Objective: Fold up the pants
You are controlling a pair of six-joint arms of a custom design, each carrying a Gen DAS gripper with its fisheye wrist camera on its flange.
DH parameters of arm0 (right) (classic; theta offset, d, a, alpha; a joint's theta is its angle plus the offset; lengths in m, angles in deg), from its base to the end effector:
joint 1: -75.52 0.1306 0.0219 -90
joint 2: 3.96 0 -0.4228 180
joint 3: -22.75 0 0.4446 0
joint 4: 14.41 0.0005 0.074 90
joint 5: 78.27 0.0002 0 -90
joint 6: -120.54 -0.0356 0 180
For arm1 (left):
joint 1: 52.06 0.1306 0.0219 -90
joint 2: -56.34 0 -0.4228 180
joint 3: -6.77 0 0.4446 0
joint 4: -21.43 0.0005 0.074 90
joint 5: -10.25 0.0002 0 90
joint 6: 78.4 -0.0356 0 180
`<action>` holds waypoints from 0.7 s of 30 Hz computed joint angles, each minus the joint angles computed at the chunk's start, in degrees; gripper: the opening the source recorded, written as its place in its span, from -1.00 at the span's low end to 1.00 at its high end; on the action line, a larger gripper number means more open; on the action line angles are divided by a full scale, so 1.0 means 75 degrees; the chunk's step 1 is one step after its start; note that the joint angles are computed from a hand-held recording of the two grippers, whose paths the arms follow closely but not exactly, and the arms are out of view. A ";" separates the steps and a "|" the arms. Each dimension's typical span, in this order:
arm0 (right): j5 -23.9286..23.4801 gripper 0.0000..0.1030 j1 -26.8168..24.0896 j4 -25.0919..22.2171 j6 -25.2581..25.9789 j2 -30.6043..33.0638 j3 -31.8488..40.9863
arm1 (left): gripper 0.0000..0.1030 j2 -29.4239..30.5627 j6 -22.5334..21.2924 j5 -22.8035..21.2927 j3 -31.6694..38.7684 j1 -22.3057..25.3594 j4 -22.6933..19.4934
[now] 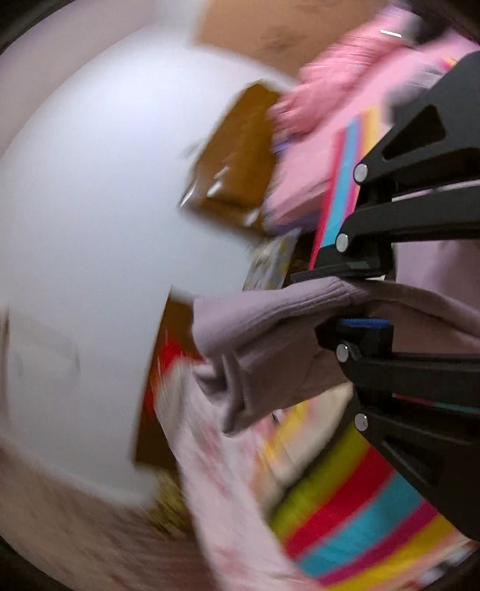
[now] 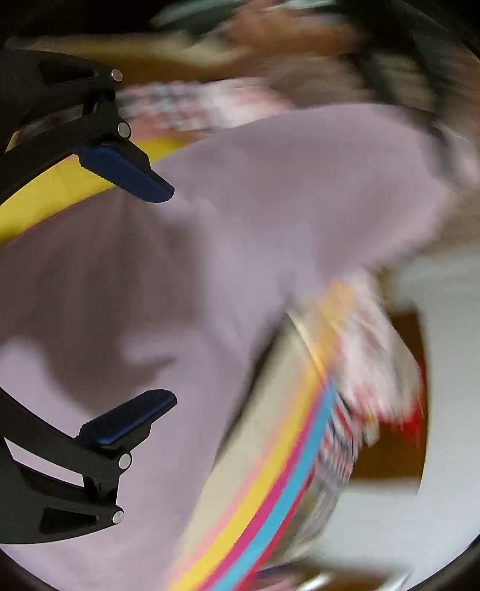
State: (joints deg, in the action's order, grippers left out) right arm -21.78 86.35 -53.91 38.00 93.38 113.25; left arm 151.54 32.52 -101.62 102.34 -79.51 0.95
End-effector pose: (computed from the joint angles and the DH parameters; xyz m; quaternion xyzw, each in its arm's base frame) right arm 0.5747 0.1294 0.4218 -0.2471 0.8605 0.2780 0.3480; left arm 0.5430 -0.2677 0.5175 -0.0626 0.8097 -0.0886 0.5767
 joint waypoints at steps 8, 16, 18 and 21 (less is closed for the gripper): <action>0.0996 0.91 -0.3257 0.1275 -0.2102 -0.1217 -0.0976 | 0.24 0.3053 -0.2051 0.2582 0.2513 -0.1789 -0.1851; -0.0543 0.91 -0.3555 -0.0515 -0.0991 -0.1462 -0.1392 | 0.73 0.1780 -0.1000 0.2608 0.0324 -0.1736 -0.0505; -0.0887 0.89 -0.3227 -0.0995 -0.0747 -0.1371 -0.1500 | 0.73 0.1206 -0.0408 0.1855 -0.0321 -0.1588 -0.0435; -0.1526 0.64 -0.2804 -0.1489 -0.0608 -0.1215 -0.1546 | 0.74 0.0413 0.0512 0.0788 -0.1205 -0.1352 -0.0631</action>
